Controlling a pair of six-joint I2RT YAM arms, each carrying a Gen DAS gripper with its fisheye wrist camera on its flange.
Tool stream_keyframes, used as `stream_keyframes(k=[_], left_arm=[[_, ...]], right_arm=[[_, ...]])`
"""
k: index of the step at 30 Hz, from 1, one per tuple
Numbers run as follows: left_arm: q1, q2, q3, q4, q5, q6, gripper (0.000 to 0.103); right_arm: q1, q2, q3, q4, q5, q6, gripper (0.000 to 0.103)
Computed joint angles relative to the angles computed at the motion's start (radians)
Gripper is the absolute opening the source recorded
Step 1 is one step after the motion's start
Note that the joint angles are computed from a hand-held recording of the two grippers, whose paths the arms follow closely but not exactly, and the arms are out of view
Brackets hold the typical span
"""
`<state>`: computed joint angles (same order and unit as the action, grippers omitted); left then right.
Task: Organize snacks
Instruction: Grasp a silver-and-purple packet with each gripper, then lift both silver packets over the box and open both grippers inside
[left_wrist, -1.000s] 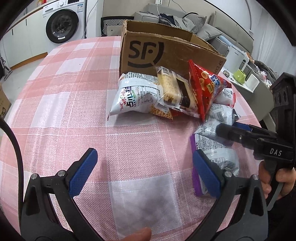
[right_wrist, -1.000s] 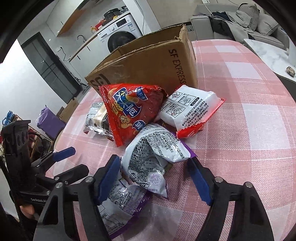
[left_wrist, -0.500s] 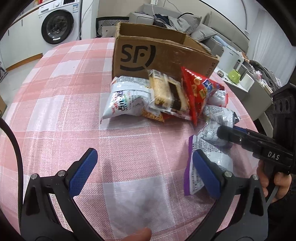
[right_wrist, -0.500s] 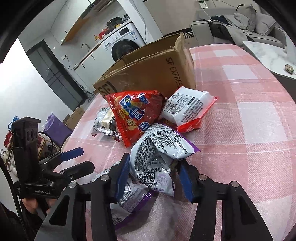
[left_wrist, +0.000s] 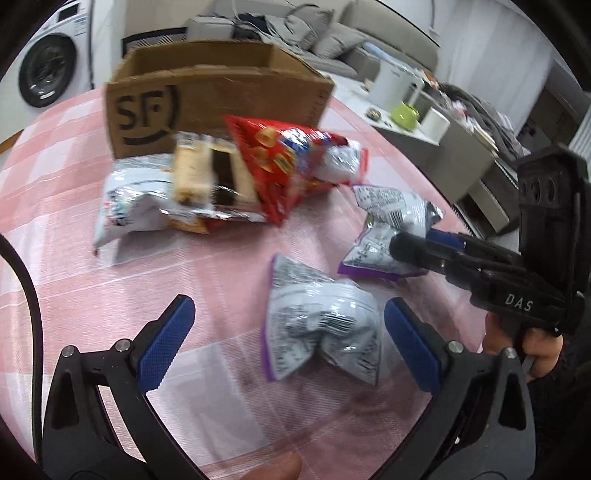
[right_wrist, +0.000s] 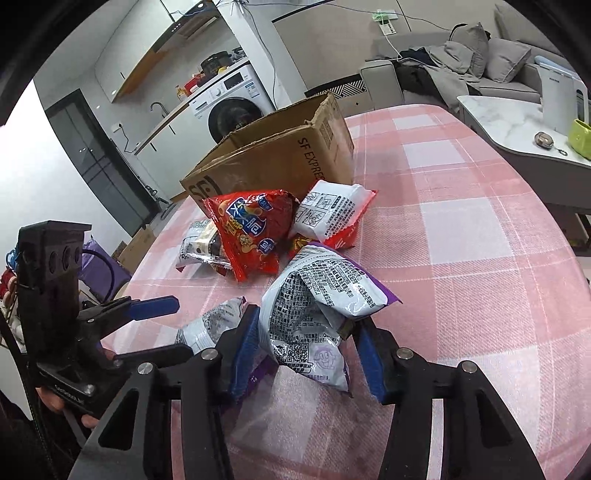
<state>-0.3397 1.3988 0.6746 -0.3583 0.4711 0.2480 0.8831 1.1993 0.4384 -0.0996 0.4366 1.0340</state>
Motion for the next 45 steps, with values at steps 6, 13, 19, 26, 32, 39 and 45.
stream_keyframes(k=[6, 13, 19, 26, 32, 39, 45], left_arm=[[-0.068, 0.041, 0.005, 0.000, -0.045, -0.012, 0.098], [-0.070, 0.081, 0.012, -0.009, 0.034, 0.034, 0.066], [0.009, 0.030, -0.008, -0.043, 0.106, 0.082, 0.061], [0.149, -0.087, -0.016, -0.090, 0.170, 0.115, 0.061], [0.261, -0.132, 0.031, -0.144, 0.215, 0.138, 0.061], [0.380, -0.135, 0.117, -0.188, 0.248, 0.163, 0.061], [0.393, -0.118, 0.161, -0.143, 0.240, 0.111, 0.061]], right_arm=[[0.048, -0.053, -0.020, -0.053, 0.063, 0.057, 0.051], [0.064, -0.117, -0.041, -0.111, 0.100, 0.096, 0.051], [0.057, -0.109, -0.035, -0.098, 0.100, 0.078, 0.051], [0.067, -0.116, -0.016, -0.084, 0.125, 0.043, 0.051], [0.067, -0.126, 0.017, -0.098, 0.149, 0.004, 0.051], [0.047, -0.125, 0.061, -0.102, 0.152, -0.057, 0.051], [0.015, -0.122, 0.095, -0.094, 0.143, -0.121, 0.051]])
